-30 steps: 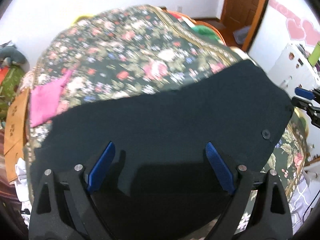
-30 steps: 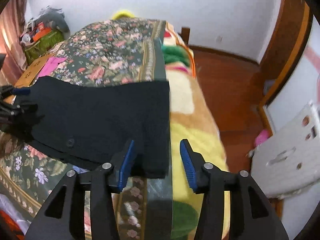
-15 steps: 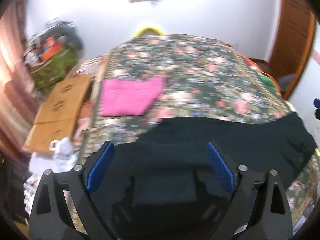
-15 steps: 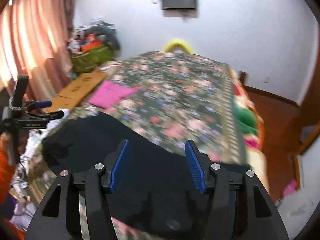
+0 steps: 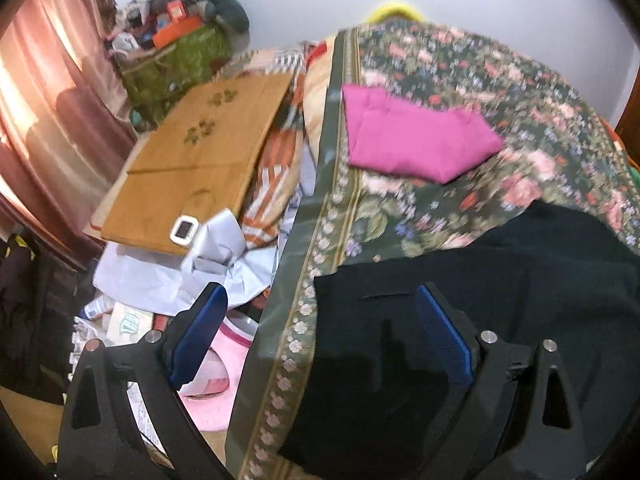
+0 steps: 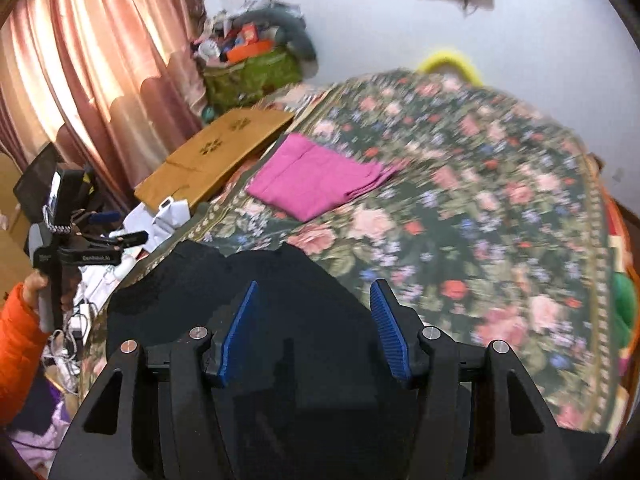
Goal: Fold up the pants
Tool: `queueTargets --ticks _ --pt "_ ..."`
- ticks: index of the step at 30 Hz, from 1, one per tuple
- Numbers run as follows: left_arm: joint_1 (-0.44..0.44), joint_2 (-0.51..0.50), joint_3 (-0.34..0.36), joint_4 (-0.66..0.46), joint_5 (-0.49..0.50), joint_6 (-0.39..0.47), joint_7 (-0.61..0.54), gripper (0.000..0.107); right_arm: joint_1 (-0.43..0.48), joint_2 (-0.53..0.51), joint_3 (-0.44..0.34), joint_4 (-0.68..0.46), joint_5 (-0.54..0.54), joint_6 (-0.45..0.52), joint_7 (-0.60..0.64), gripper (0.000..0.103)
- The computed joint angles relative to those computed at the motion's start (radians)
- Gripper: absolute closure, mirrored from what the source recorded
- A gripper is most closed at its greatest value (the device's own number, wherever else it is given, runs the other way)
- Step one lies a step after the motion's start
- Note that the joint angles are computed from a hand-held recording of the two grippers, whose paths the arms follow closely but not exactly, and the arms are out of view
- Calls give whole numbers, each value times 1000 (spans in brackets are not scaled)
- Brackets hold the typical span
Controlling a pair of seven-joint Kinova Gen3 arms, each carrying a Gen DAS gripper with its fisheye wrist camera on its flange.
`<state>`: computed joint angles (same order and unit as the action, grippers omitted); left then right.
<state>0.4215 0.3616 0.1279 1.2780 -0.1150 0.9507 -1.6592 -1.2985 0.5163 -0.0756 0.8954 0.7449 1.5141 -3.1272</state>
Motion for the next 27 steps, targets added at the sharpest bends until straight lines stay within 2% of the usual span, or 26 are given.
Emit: queueTargets --ticks 3,7,11,13,15,19,21,22,24,27 --pt "-30 65 12 -45 39 57 -42 12 77 13 0 7 -81 -92 50 49" --pt "-72 144 35 -110 120 135 -121 17 144 45 13 -19 -168 -145 142 49" --pt "-105 217 52 -191 202 239 -180 27 206 75 21 -44 -254 -172 225 50" --pt "-134 248 64 -222 262 288 -206 33 239 106 19 -82 -305 -168 279 53" --pt "-163 266 76 -234 323 322 -228 44 261 117 20 -88 -349 -183 313 61" --pt "-180 248 81 -192 377 310 -295 55 282 150 27 -117 -407 -201 370 73" --pt "-172 227 74 -161 379 286 -313 67 267 179 45 -165 -401 -167 405 83" --pt "-164 221 66 -155 373 278 -309 71 263 194 51 -191 -401 -149 425 84" --pt "-143 202 48 -139 349 257 -289 86 254 205 64 -214 -400 -135 451 93" --pt "-108 164 28 -102 284 213 -279 92 234 231 90 -263 -382 -93 484 96"
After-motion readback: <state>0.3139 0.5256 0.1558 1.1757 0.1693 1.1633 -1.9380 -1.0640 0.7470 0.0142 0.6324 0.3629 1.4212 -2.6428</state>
